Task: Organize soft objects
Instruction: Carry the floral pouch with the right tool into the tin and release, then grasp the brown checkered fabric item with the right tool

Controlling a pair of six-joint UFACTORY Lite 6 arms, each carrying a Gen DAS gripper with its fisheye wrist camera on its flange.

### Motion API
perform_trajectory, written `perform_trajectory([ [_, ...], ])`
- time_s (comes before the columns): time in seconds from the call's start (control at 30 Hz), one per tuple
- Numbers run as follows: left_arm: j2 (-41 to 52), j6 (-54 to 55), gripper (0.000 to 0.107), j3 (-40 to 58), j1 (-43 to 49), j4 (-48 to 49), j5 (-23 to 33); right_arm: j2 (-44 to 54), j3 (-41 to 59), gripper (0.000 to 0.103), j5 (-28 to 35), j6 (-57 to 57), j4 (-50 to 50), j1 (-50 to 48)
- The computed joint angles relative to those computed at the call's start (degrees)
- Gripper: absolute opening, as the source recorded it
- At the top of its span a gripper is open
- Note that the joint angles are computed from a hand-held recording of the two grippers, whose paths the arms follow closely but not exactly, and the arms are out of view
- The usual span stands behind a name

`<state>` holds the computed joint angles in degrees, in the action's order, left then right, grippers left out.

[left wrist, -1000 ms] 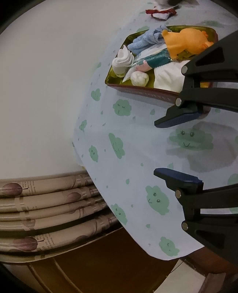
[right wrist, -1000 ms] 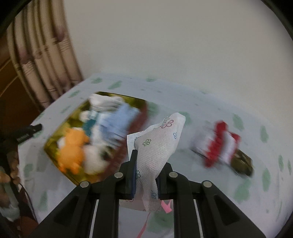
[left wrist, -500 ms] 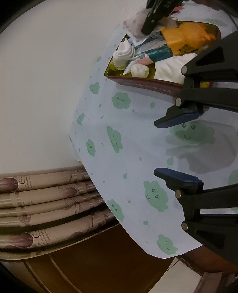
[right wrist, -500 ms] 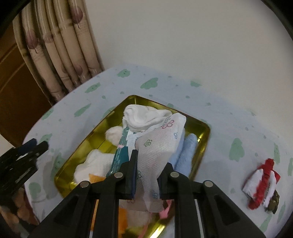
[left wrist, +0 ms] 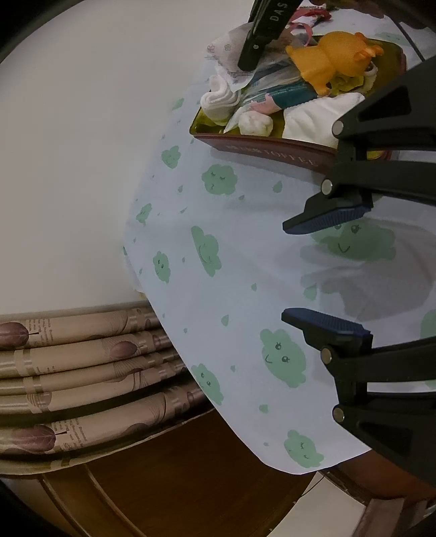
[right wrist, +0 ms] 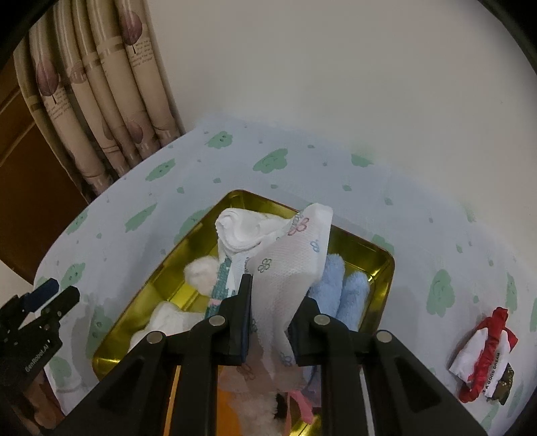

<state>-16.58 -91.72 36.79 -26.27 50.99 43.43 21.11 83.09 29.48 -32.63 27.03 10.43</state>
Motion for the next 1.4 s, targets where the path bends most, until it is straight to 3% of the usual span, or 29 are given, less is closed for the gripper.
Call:
perform_trajectory([
  [0.1,0.1,0.2,0.047,0.1,0.0,-0.2,-0.1,1.3,1.5,0.022,0.2,2.2,-2.5,0.8],
  [0.27,0.3,0.1,0.047,0.1,-0.3,0.0,0.3,1.4,1.1,0.044,-0.4,4.6,-4.8,1.2],
  [0.33,0.3,0.3,0.047,0.1,-0.1,-0.1,-0.1,1.0,0.5,0.063,-0.4,5.2,-6.1,1.4],
  [0.57,-0.2,0.2,0.047,-0.4,0.2,-0.2,-0.4,-4.7,-4.7,0.074,-1.8,3.9,-6.5,1.2],
  [0.63,-0.3,0.2,0.047,-0.3,0.0,-0.4,-0.3,-7.2,-6.4,0.082,-1.7,3.0,-5.9,0.8],
  [1.0,-0.3,-0.4,0.047,-0.6,-0.2,-0.4,-0.3,-22.0,-17.5,0.084,1.7,-9.0,4.2,-5.9],
  [1.27,0.0,-1.0,0.047,-0.2,-1.4,-0.3,1.0,-27.8,-25.4,0.084,5.4,-26.5,15.1,-22.8],
  [1.4,0.4,-1.5,0.047,-0.2,-1.7,0.5,1.5,-24.6,-26.0,0.084,5.2,-35.4,18.5,-33.3],
])
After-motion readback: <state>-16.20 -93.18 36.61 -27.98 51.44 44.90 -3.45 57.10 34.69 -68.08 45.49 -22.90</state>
